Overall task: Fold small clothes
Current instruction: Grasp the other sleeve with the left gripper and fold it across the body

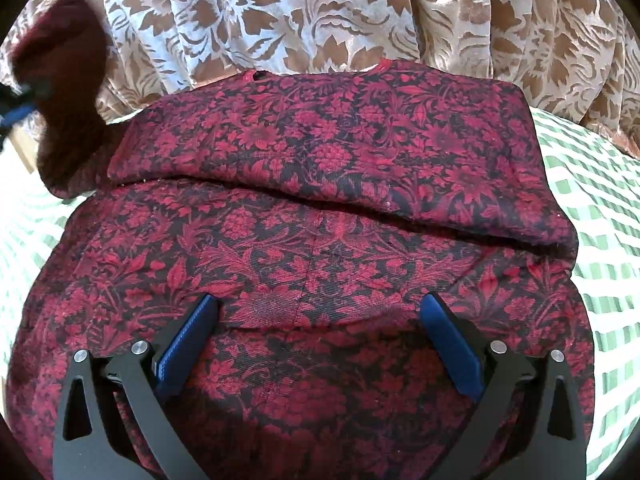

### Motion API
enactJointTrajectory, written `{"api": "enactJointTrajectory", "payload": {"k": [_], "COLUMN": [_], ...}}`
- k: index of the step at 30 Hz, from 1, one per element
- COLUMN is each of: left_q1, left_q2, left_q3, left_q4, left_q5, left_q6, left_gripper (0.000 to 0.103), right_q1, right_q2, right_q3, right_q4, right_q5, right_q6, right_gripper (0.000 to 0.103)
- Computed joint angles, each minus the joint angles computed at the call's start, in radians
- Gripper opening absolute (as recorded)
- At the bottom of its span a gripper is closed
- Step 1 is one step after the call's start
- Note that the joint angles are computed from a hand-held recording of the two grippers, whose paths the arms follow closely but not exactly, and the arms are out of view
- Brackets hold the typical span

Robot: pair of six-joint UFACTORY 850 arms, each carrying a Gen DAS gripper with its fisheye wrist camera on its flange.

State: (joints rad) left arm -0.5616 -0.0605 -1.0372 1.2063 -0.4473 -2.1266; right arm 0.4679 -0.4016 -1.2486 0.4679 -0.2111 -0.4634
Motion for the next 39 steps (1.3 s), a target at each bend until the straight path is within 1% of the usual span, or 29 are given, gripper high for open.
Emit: {"api": "enactJointTrajectory", "payload": {"k": [1,2,3,4,5,6,7,8,9,10,11,12,13,15,17,18,19,20,22,24,26,27,28,29,30,31,34,36,39], "left_q1": [-0.005,-0.01,-0.012,-0.016,-0.021,-0.026,-0.029,-0.03,-0.037,-0.046,-0.056,-0.063,-0.067,-0.077,-0.085,-0.088,-0.088,-0.095,-0.112,-0.121,-0.123,-0.124,-0.126,-0.135,-0.145,-0.149,-0.154,-0.159,-0.164], "left_q2": [-0.046,-0.08,-0.102,-0.114,-0.127,-0.124,-0.113,-0.092,-0.071,-0.055,-0.04,-0.028,-0.03,-0.01,0.008,0.013,0.01,0.022,0.045,0.056,0.064,0.067,0.067,0.068,0.067,0.066,0.058,0.052,0.046], "left_q3": [-0.036,-0.061,-0.076,-0.085,-0.094,-0.088,-0.079,-0.06,-0.041,-0.024,-0.009,0.003,0.002,0.031,0.06,0.077,0.086,0.11,0.156,0.185,0.213,0.225,0.231,0.234,0.233,0.231,0.228,0.224,0.216], "left_q4": [-0.085,-0.153,-0.199,-0.232,-0.25,-0.236,-0.22,-0.202,-0.166,-0.126,-0.079,-0.061,-0.057,-0.024,-0.019,-0.007,0.012,0.029,0.083,0.112,0.12,0.13,0.138,0.142,0.135,0.132,0.124,0.122,0.106], "left_q5": [0.01,0.014,0.018,0.018,0.003,-0.002,0.005,0.026,0.027,0.022,0.016,0.009,-0.002,-0.016,-0.028,-0.033,-0.033,-0.036,-0.046,-0.045,-0.029,-0.022,-0.025,-0.043,-0.061,-0.069,-0.075,-0.09,-0.1], "left_q6": [0.095,0.167,0.221,0.265,0.295,0.284,0.266,0.238,0.188,0.142,0.098,0.084,0.077,0.021,-0.032,-0.065,-0.098,-0.14,-0.241,-0.299,-0.346,-0.37,-0.385,-0.393,-0.382,-0.376,-0.368,-0.374,-0.363], "left_gripper": [0.02,0.021,0.031,0.034,0.034,0.037,0.049,0.057,0.064,0.066,0.067,0.068,0.068,0.067,0.066,0.066,0.066,0.066,0.066,0.067,0.067,0.067,0.067,0.067,0.067,0.067,0.067,0.067,0.067], "right_q1": [-0.003,-0.006,-0.008,-0.01,-0.012,-0.014,-0.017,-0.019,-0.021,-0.023,-0.024,-0.028,-0.034,-0.054,-0.06,-0.056,-0.052,-0.046,-0.028,-0.003,0.021,0.035,0.047,0.054,0.06,0.061,0.058,0.044,0.01], "right_q2": [0.001,0.002,0.003,0.005,0.006,0.006,0.007,0.007,0.006,0.005,0.005,0.007,0.012,0.016,0.004,-0.005,-0.015,-0.034,-0.065,-0.11,-0.165,-0.185,-0.207,-0.211,-0.209,-0.195,-0.117,-0.062,-0.026], "right_q3": [0.001,0.003,0.004,0.006,0.007,0.007,0.006,0.004,0.0,-0.005,-0.013,-0.019,-0.022,-0.039,-0.071,-0.089,-0.106,-0.135,-0.181,-0.239,-0.312,-0.338,-0.368,-0.378,-0.382,-0.373,-0.32,-0.289,-0.28], "right_q4": [0.028,0.06,0.088,0.112,0.128,0.15,0.163,0.177,0.182,0.172,0.156,0.182,0.249,0.458,0.567,0.584,0.592,0.592,0.585,0.564,0.491,0.445,0.399,0.36,0.332,0.342,0.397,0.47,0.494], "right_q5": [-0.002,-0.005,-0.007,-0.009,-0.01,-0.014,-0.019,-0.026,-0.033,-0.043,-0.057,-0.07,-0.088,-0.164,-0.226,-0.241,-0.253,-0.27,-0.284,-0.318,-0.349,-0.344,-0.343,-0.336,-0.324,-0.309,-0.234,-0.19,-0.151], "right_q6": [-0.027,-0.056,-0.082,-0.103,-0.118,-0.138,-0.149,-0.162,-0.166,-0.156,-0.136,-0.154,-0.202,-0.345,-0.401,-0.404,-0.398,-0.382,-0.353,-0.299,-0.224,-0.178,-0.131,-0.094,-0.073,-0.094,-0.222,-0.338,-0.383], "right_gripper": [0.1,0.1,0.1,0.1,0.1,0.1,0.1,0.1,0.1,0.1,0.1,0.1,0.098,0.095,0.093,0.09,0.086,0.076,0.063,0.062,0.055,0.051,0.036,0.027,0.022,0.017,0.015,0.015,0.015]}}
